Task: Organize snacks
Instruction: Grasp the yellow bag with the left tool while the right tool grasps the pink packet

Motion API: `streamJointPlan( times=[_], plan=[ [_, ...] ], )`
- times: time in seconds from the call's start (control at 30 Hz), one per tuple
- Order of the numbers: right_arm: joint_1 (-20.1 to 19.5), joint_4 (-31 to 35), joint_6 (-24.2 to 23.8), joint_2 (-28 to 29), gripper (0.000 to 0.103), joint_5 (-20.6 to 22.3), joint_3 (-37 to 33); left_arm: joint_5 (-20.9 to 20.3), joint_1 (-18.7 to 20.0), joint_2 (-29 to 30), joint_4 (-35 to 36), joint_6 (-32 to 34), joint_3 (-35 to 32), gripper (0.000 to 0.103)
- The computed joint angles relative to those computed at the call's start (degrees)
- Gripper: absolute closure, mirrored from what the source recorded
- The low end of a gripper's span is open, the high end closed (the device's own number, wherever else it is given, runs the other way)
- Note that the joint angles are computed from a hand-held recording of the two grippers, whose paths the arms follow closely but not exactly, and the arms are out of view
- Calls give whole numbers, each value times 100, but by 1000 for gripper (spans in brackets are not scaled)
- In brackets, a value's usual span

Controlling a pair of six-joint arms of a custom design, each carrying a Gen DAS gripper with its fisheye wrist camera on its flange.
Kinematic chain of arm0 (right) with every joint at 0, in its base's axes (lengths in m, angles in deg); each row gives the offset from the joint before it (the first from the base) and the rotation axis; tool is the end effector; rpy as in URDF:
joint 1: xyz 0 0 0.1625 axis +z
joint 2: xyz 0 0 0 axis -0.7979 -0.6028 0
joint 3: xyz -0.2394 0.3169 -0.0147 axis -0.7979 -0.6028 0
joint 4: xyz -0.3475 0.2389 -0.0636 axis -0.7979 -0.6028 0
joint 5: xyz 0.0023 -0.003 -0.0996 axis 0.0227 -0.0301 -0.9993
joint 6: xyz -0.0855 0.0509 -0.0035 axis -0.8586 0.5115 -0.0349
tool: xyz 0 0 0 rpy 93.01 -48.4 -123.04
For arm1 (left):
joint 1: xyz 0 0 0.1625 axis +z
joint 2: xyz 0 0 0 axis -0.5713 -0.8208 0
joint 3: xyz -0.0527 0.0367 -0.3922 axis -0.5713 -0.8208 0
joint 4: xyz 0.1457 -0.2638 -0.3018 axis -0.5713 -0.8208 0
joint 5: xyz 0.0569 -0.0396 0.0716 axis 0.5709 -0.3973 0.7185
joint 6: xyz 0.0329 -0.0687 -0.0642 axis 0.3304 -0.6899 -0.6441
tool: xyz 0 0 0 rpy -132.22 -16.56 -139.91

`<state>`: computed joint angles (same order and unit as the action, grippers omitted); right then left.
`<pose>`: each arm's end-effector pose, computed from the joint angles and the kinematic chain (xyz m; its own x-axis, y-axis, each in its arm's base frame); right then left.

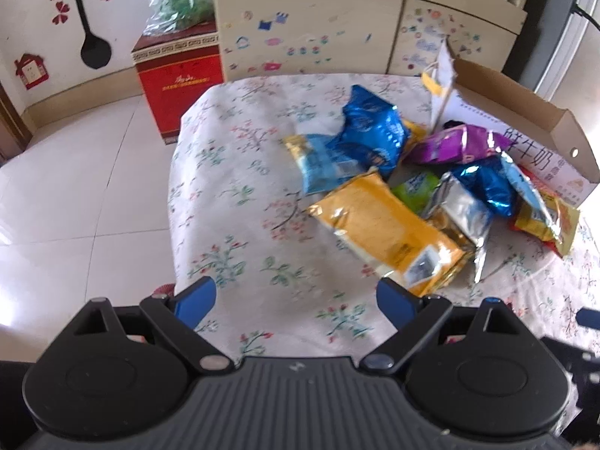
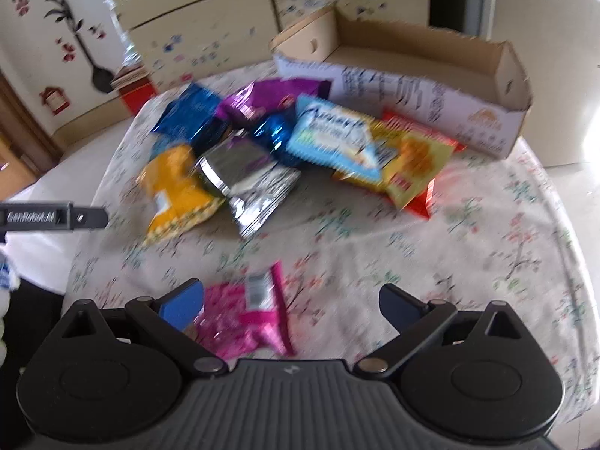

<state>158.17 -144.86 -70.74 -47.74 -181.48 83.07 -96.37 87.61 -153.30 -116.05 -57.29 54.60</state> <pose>0.2714 -0.6412 0.1060 -0.7435 -0.4770 0.4688 -0.5902 0.7976 -0.1244 -0.1549 -0.5688 0.2542 -0.6517 -0.4520 -0.6091 0.0668 0.7657 -0.6397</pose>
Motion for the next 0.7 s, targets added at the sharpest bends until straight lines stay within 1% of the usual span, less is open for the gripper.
streamJointPlan(
  times=[0.1,0.17,0.27,0.33,0.4,0.47,0.63,0.7],
  plan=[
    [-14,296,-5,-59,0,139,51,-70,20,-156,-25,-120,114,11],
    [-11,338,-85,-70,0,179,103,-164,56,-282,-273,-153,217,11],
    [-8,534,-62,-81,1,229,79,-169,76,-281,-397,-230,220,11],
    [2,591,-93,-51,1,255,64,-284,112,-153,-731,50,162,11],
    [28,616,-92,0,1,148,40,-427,169,31,-1096,294,42,11],
    [28,669,-87,34,1,107,21,-457,207,223,-1300,385,-105,10],
    [20,654,-115,119,1,-8,11,-462,295,768,-1555,600,-607,10],
    [33,643,-117,156,1,-31,-7,-469,327,963,-1472,595,-816,9]
  ],
)
